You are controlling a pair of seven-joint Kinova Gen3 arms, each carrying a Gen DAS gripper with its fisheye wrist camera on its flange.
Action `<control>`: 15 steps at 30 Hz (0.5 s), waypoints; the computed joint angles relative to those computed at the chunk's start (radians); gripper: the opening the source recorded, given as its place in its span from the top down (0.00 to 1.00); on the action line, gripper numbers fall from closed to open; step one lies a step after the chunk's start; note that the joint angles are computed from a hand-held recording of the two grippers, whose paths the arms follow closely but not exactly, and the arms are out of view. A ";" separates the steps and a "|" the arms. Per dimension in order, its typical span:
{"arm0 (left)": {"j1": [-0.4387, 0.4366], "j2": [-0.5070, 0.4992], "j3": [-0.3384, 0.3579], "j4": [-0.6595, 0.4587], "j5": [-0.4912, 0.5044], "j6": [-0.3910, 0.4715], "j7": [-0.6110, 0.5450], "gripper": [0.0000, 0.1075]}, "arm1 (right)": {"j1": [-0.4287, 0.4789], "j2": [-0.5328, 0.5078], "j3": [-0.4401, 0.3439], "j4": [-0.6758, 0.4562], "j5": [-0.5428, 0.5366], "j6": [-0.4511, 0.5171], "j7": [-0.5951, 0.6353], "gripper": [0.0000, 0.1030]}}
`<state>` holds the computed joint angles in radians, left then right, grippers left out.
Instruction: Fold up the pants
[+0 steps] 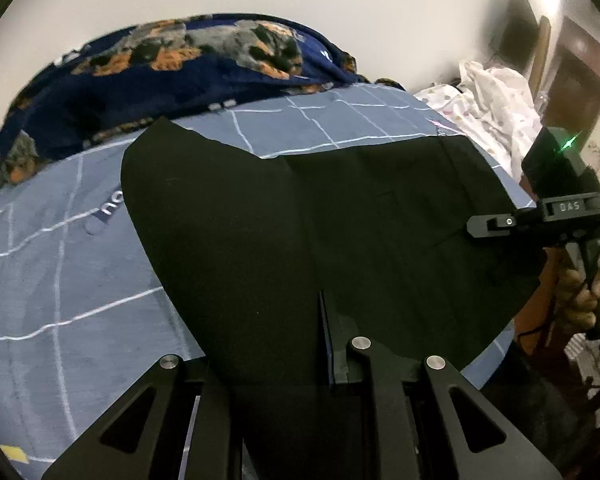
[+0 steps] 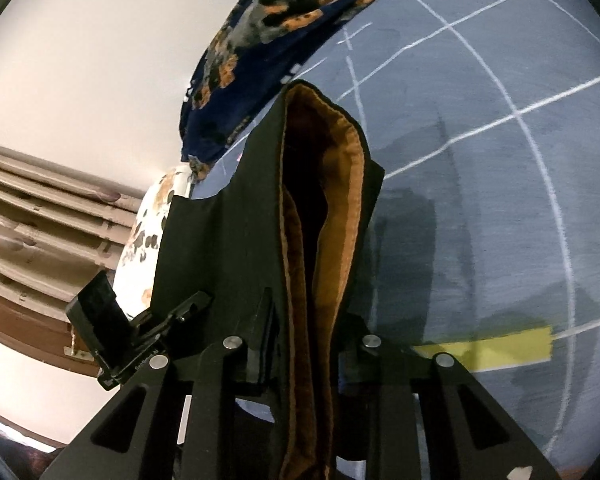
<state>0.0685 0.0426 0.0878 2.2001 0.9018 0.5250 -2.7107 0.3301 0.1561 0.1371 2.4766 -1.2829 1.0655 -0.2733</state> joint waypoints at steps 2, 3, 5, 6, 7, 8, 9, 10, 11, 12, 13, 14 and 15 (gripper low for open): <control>0.001 -0.018 -0.004 0.007 -0.016 -0.010 0.009 0.85 | -0.021 -0.017 -0.013 0.004 -0.016 -0.016 -0.013 0.78; 0.001 -0.027 -0.008 0.011 -0.020 -0.014 0.009 0.85 | -0.029 -0.020 -0.017 0.005 -0.024 -0.020 -0.017 0.79; -0.003 -0.039 -0.020 0.016 -0.015 -0.010 -0.004 0.85 | -0.047 -0.025 -0.024 0.006 -0.040 -0.029 -0.024 0.79; -0.006 -0.042 -0.026 0.017 -0.011 -0.006 -0.012 0.85 | -0.053 -0.029 -0.025 0.009 -0.044 -0.034 -0.025 0.79; -0.009 -0.045 -0.032 0.018 -0.006 -0.001 -0.020 0.85 | -0.062 -0.033 -0.028 0.009 -0.049 -0.039 -0.031 0.79; -0.012 -0.048 -0.037 0.020 -0.001 0.002 -0.026 0.85 | -0.070 -0.033 -0.031 0.008 -0.055 -0.044 -0.036 0.79; -0.013 -0.057 -0.042 0.024 -0.004 0.005 -0.025 0.85 | -0.079 -0.036 -0.034 0.006 -0.060 -0.048 -0.041 0.79; -0.013 -0.060 -0.044 0.025 -0.004 0.005 -0.026 0.85 | -0.086 -0.040 -0.036 0.007 -0.064 -0.054 -0.046 0.79; -0.013 -0.063 -0.048 0.026 -0.004 0.005 -0.028 0.85 | -0.094 -0.042 -0.039 0.005 -0.068 -0.059 -0.051 0.79; -0.013 -0.066 -0.050 0.027 -0.005 0.004 -0.028 0.85 | -0.101 -0.045 -0.041 0.003 -0.072 -0.064 -0.057 0.79; -0.012 -0.068 -0.052 0.027 -0.004 0.004 -0.029 0.85 | -0.105 -0.048 -0.041 0.005 -0.074 -0.066 -0.059 0.79; -0.011 -0.067 -0.053 0.025 -0.004 0.003 -0.028 0.85 | -0.109 -0.050 -0.041 0.007 -0.076 -0.068 -0.058 0.79; -0.011 -0.068 -0.055 0.025 -0.004 0.002 -0.028 0.85 | -0.114 -0.052 -0.043 0.006 -0.079 -0.072 -0.062 0.79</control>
